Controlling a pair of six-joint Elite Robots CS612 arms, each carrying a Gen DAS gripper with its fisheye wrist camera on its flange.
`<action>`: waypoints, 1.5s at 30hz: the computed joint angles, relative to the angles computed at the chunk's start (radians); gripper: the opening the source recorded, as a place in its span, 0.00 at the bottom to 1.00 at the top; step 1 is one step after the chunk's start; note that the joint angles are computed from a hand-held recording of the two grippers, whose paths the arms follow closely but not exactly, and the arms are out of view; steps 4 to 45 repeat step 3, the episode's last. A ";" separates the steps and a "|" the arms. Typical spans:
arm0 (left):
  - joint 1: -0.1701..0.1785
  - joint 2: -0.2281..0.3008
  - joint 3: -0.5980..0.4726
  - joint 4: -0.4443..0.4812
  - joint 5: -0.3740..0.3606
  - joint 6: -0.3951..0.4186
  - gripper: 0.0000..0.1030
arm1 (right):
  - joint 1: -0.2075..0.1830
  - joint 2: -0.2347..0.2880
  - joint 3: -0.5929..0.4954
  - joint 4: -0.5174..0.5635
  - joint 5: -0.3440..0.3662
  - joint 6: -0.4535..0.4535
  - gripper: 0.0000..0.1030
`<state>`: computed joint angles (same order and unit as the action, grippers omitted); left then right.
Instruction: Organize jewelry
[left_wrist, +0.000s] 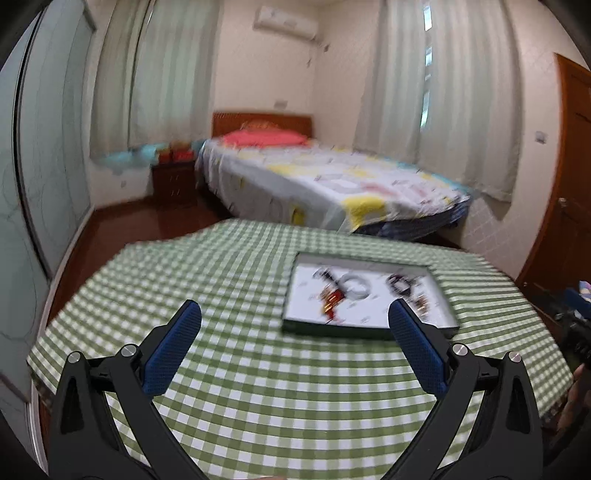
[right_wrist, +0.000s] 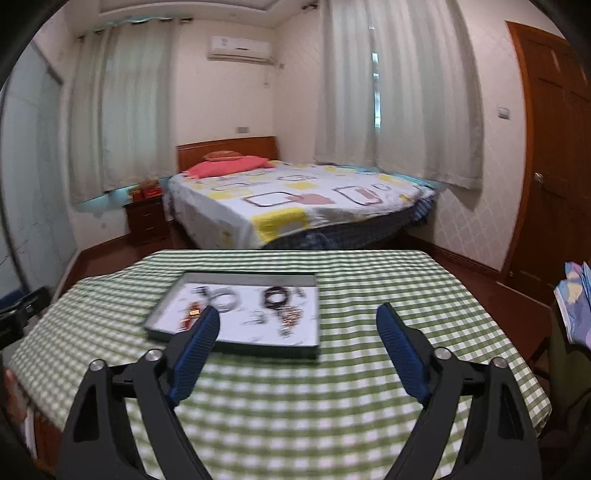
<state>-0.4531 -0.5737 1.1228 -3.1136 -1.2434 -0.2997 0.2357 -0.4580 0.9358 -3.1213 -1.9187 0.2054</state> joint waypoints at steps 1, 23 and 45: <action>0.009 0.019 -0.029 0.037 0.005 -0.020 0.96 | -0.009 0.019 -0.029 0.031 -0.009 0.006 0.82; 0.029 0.071 -0.109 0.133 0.014 -0.063 0.96 | -0.029 0.060 -0.097 0.125 -0.010 0.029 0.82; 0.029 0.071 -0.109 0.133 0.014 -0.063 0.96 | -0.029 0.060 -0.097 0.125 -0.010 0.029 0.82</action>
